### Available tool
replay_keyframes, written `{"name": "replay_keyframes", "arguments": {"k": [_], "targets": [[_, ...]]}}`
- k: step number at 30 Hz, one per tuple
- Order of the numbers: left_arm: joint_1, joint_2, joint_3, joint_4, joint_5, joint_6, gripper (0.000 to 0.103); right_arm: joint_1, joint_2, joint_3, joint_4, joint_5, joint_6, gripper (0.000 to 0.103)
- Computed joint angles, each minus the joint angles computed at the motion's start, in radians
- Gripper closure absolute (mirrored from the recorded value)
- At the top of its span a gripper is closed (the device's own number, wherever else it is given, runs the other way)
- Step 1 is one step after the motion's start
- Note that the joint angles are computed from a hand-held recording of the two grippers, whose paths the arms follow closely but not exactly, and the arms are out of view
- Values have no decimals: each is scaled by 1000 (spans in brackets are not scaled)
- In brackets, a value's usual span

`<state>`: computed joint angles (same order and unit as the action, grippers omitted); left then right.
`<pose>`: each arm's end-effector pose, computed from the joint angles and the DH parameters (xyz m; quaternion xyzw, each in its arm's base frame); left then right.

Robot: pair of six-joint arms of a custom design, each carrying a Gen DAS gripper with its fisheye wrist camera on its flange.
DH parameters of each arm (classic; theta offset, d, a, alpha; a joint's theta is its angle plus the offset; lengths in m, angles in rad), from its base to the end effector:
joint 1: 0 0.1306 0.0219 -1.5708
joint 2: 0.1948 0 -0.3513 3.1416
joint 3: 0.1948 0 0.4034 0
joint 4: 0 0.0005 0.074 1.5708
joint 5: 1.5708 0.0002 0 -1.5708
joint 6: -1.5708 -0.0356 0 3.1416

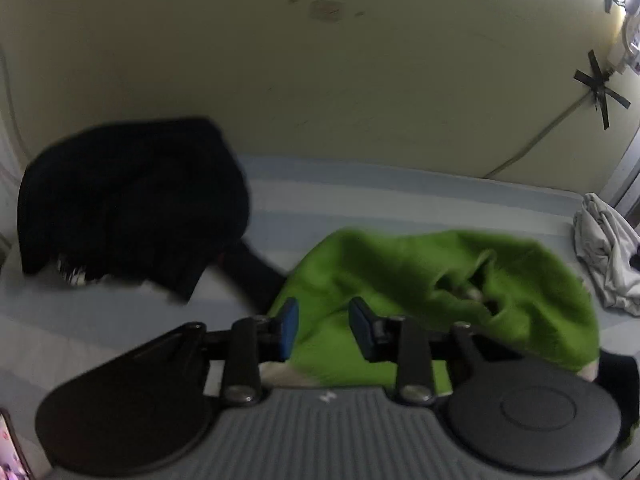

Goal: Fold small clothes
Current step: 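Shake out and lay the navy sweater flat on the bed with both grippers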

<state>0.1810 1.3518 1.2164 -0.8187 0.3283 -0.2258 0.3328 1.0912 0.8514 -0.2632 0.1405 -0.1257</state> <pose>0.4696 0.0738 0.3394 0.0706 0.9387 -0.0920 0.3247 0.3899 0.1290 0.3191 -0.0532 0.8578 0.0565 0.5081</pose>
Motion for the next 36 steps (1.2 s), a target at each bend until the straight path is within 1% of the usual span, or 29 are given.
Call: {"name": "replay_keyframes", "arguments": {"k": [1, 2, 3, 4, 5, 7, 8, 10, 13, 15, 16, 17, 18, 19, 20, 21, 22, 24, 26, 27, 28, 29, 30, 31, 32, 33, 34, 35, 36], "targets": [[12, -12, -22, 26, 11, -14, 65, -1, 3, -7, 5, -15, 16, 54], [18, -28, -46, 60, 14, -30, 60, -1, 4, -20, 18, -25, 39, 49], [13, -43, -66, 96, 8, -45, 50, 0, 7, -29, 28, -28, 58, 46], [4, -63, -89, 128, 0, -64, 41, 2, 25, -24, 35, -27, 77, 40], [-2, -83, -112, 151, -2, -87, 38, 2, 44, -18, 40, -26, 85, 36], [-30, -92, -132, 180, -8, -121, 27, 0, 102, 6, 45, -27, 69, 34], [-46, -89, -140, 198, -15, -135, 26, -2, 130, 23, 44, -30, 52, 34], [-84, -80, -158, 238, -47, -173, 26, -5, 143, -11, 77, -46, 11, 34], [-162, -47, -170, 294, -116, -228, 26, 7, 189, 34, 83, -91, -25, 34], [-215, -36, -198, 351, -186, -294, 26, -1, 162, -11, 96, -114, -14, 29], [-240, -20, -203, 372, -235, -323, 26, 11, 195, 17, 83, -106, -8, 22], [-265, 8, -194, 374, -291, -341, 30, 16, 207, 28, 68, -92, -8, 19], [-281, 33, -182, 358, -336, -352, 60, 22, 242, 54, 50, -86, -12, 19], [-294, 64, -157, 328, -373, -355, 85, 24, 280, 83, 22, -100, -20, 28], [-297, 75, -146, 321, -379, -352, 85, 24, 323, 116, -10, -129, -29, 78], [-296, 71, -139, 323, -368, -352, 87, 22, 344, 133, -14, -147, -40, 93], [-292, 63, -128, 328, -355, -341, 88, 25, 338, 122, 32, -133, -52, 95], [-277, 49, -85, 356, -332, -273, 88, 16, 300, 87, 180, -98, -81, 95], [-254, 71, 5, 369, -303, -127, 88, -5, 303, 100, 297, -50, -189, 95], [-247, 98, 50, 397, -307, -45, 87, -13, 324, 122, 339, -22, -247, 95], [-257, 132, 83, 447, -394, -5, 83, -14, 361, 159, 362, 21, -294, 94], [-282, 182, 129, 461, -571, -3, 83, -7, 399, 203, 338, 68, -307, 89], [-298, 236, 183, 424, -716, -15, 80, -1, 437, 257, 264, 101, -304, 81], [-293, 263, 219, 362, -750, -11, 80, 5, 477, 310, 177, 120, -289, 66], [-273, 254, 214, 326, -697, 9, 79, 10, 486, 324, 140, 125, -281, 65], [-246, 220, 179, 316, -609, 25, 78, 9, 460, 292, 153, 106, -268, 65], [-218, 176, 131, 316, -524, 29, 77, 5, 419, 229, 217, 71, -249, 66], [-193, 133, 82, 307, -449, 20, 73, -2, 368, 161, 256, 42, -232, 62], [-167, 95, 43, 277, -376, 0, 52, -11, 313, 102, 255, 24, -216, 58]]}}
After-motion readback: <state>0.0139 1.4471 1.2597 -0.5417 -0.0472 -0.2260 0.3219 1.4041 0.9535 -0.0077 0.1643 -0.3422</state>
